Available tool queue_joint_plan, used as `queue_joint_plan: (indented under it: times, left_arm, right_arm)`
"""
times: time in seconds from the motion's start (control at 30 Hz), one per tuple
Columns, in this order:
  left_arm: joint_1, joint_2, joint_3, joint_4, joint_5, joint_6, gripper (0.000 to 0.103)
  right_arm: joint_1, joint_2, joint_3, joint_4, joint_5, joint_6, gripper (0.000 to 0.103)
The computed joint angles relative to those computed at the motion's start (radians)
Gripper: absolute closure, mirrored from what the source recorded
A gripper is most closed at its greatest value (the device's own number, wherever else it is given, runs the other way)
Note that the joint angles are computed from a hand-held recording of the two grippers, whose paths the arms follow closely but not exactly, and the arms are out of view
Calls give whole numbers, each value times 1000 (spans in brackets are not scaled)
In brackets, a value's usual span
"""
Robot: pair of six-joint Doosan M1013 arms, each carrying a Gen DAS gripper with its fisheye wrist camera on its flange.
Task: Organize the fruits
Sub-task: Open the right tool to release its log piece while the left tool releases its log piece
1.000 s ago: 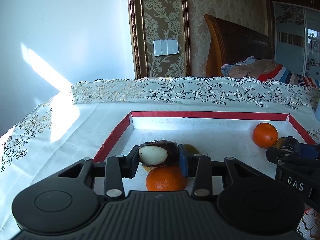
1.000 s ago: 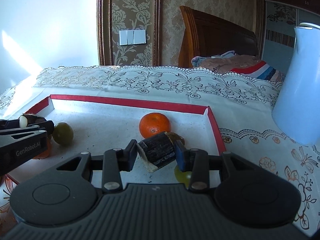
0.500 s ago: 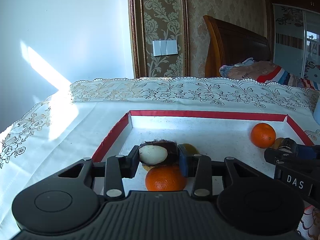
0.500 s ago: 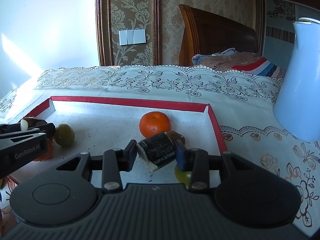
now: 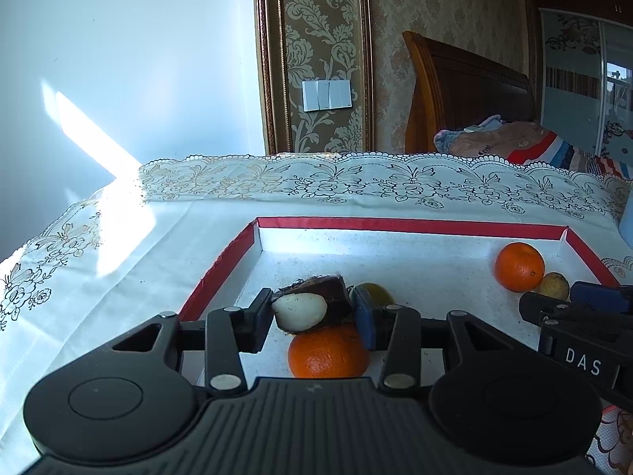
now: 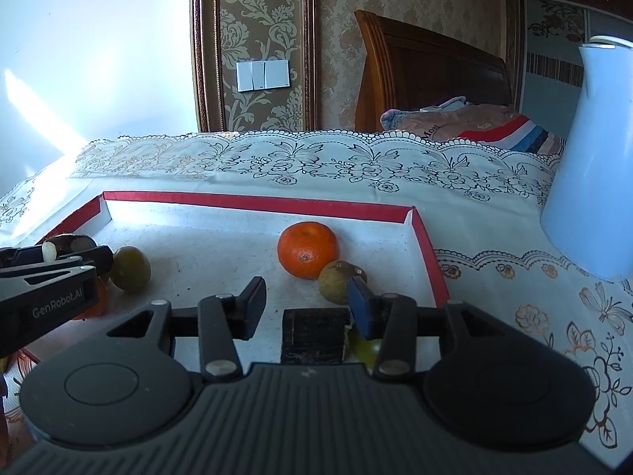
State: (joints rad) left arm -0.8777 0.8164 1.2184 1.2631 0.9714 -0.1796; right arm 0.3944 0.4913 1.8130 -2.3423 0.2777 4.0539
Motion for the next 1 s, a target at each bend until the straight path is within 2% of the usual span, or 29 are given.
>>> queue_joint_plan:
  times: [0.17,0.27,0.33,0.5,0.63,0.83,1.0]
  left_arm:
    - [0,-1,0,-4,5,-10,51]
    - [1,-3,3,-6,2,-13,49]
    - [0,-4,5,-5,2,-14,42]
    - [-2,-5,9,-3,1,-13,35]
    - [-1,-9,14,-5,-10,-11,35]
    - [-2,-11,18,-14,-11,-9,33]
    - [-4,-19,30,-12,-18,-22,33]
  right_arm:
    - [-1,-3,3,-13,0,20,58]
    - [0,-5,8,-27,7,34,53]
    - [1,-7,12,-40,17,48,47]
    - [1,-10,18,-57,19,65,44]
    - [4,-13,25,-64,34,72,33]
    - [4,-18,35,-87,44,100,28]
    - [-1,-26,46,-125,46,152,28]
